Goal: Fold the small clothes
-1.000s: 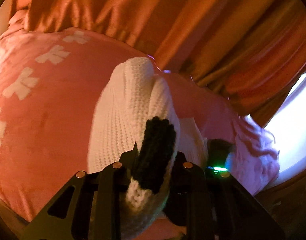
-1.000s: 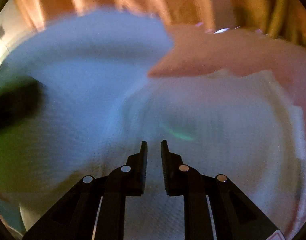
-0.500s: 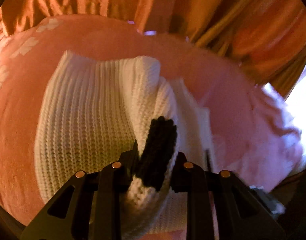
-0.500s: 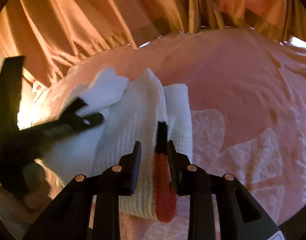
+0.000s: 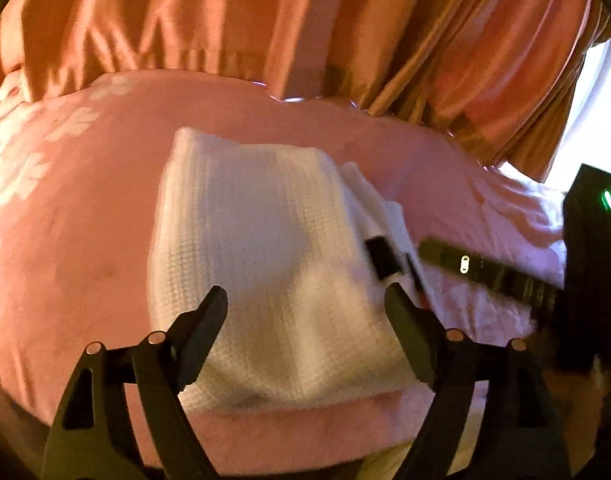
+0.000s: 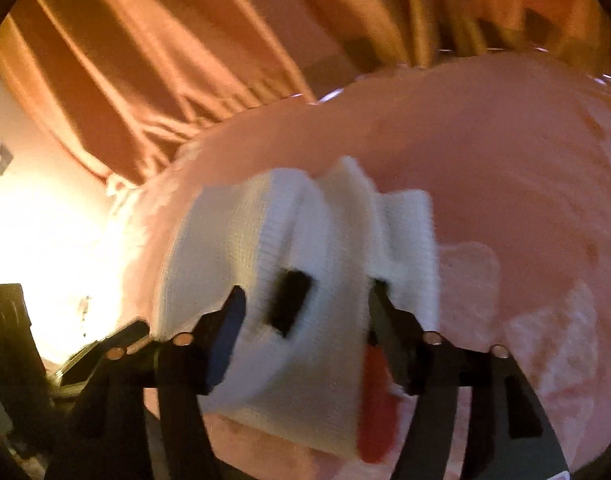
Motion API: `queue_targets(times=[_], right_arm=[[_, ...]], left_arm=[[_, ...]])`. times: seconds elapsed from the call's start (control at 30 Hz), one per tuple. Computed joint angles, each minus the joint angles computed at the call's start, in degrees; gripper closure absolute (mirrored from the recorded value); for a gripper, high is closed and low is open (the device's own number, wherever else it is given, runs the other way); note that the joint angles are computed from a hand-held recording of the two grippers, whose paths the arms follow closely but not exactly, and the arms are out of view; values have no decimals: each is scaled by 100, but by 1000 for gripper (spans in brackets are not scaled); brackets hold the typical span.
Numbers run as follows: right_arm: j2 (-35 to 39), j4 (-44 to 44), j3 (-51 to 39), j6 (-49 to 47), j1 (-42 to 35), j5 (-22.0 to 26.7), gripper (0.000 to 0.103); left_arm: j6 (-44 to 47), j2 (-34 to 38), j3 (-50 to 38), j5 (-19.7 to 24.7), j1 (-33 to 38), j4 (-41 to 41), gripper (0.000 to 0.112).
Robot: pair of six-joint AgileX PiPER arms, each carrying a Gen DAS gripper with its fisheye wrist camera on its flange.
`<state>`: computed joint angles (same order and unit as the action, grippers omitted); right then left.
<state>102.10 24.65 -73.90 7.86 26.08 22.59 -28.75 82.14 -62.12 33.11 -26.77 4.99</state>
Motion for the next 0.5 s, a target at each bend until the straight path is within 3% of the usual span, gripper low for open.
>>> queue_targets(times=[0.1,0.27,0.3,0.33,0.5], right_arm=[[642,284,-827,-188,-3,492,34],[1770,697,-2030,-136,43,1205,34],[1882,589,-2180,-35,116,1226,49],[2005,564,-2373,-53,197,1267,77],[1305,1154,-2120,-797,298,819,83]], left_arm=[[387,-369,313,195,374,-242,34],[427,-600,683,341,676,92,34],[516,-636,760,323,741,63,34],[570,-643,824,349,822,44,34],[1057,-681,991,348,1062,-467,34]])
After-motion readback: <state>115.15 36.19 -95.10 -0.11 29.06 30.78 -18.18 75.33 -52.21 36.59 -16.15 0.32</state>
